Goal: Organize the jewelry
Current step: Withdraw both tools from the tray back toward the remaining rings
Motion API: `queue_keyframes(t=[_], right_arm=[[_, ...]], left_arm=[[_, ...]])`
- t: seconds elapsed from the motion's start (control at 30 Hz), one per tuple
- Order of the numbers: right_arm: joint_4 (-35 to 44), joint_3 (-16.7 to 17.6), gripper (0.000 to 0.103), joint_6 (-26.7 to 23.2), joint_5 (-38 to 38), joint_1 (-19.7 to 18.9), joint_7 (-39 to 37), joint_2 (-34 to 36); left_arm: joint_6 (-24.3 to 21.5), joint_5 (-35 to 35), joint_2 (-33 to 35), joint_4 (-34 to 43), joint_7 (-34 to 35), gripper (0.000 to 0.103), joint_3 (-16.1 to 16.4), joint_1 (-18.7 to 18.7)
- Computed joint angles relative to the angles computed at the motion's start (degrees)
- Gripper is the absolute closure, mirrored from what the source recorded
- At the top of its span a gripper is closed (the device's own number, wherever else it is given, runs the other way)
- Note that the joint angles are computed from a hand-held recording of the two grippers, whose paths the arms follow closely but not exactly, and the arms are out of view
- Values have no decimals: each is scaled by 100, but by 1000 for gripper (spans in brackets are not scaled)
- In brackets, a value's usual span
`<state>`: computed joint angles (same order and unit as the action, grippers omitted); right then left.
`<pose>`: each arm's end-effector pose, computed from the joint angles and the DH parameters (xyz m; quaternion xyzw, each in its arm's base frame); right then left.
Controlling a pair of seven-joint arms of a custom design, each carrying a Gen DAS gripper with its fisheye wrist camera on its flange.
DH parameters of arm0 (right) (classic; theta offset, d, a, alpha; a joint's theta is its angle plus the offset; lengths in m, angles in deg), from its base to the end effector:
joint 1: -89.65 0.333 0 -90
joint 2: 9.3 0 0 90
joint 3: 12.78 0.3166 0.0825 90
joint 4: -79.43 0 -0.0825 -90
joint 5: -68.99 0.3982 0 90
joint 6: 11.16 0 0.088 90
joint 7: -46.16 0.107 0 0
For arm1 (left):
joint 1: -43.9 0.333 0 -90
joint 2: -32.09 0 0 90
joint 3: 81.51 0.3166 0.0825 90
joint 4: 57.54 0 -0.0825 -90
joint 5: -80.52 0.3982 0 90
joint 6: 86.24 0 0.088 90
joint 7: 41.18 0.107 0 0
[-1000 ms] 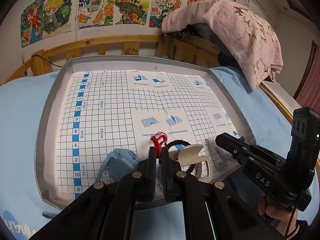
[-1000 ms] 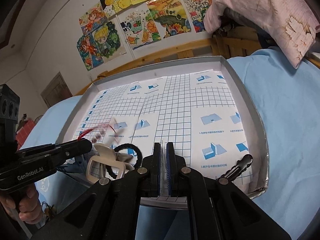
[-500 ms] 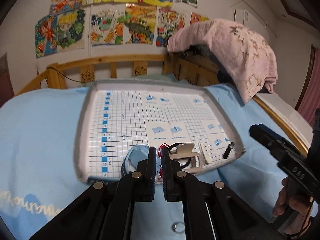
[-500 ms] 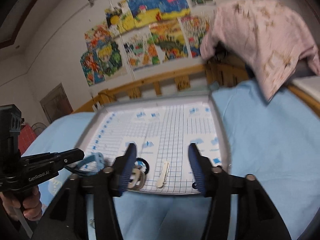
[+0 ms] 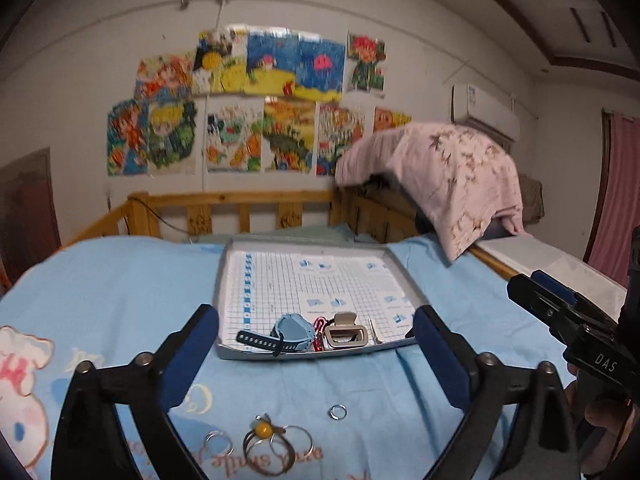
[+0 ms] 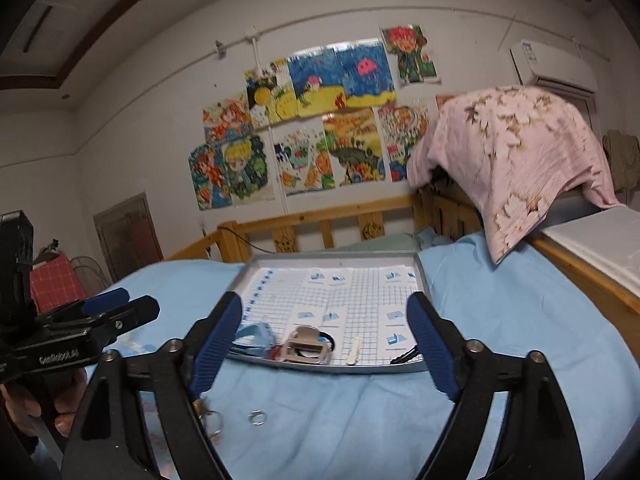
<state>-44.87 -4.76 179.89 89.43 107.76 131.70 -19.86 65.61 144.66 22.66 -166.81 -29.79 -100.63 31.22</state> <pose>0.5005 0.2110 0.6307 -0.5942 0.5121 -0.2868 0.5499 0.4679 -0.3363 0.6536 -0.5812 0.5753 -0.4327 0.3794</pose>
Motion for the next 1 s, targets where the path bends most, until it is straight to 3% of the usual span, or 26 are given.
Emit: queue_keyframes(t=[0.13,0.2,0.33,0.63,0.83,1.0], right_arm=[[-456,413,11,199,109,-281,-30,-546],[-724,498,5,285,163,-289,-30,-858],[-1258,854,2,406,341,-464,-3,-1481],[-2343,1575,2,276,538,-767,373,-2795],[-2939,2008,2,-136,465,-856,984,-3596],[-3315,2205,2,-452,302,-829,1502,-4026]], left_arm=[[-66,296,-712,-561,-495,0,-170,47],[-35,311,-1055,-831,-728,0,-259,110],[-63,216,-1724,-1355,-987,0,-473,239],[-383,-624,-3187,-2527,-741,0,-874,251],[-728,-1358,-4039,-3323,-459,0,-1015,-70],[-891,-1836,-4347,-3690,-204,0,-1011,-261]])
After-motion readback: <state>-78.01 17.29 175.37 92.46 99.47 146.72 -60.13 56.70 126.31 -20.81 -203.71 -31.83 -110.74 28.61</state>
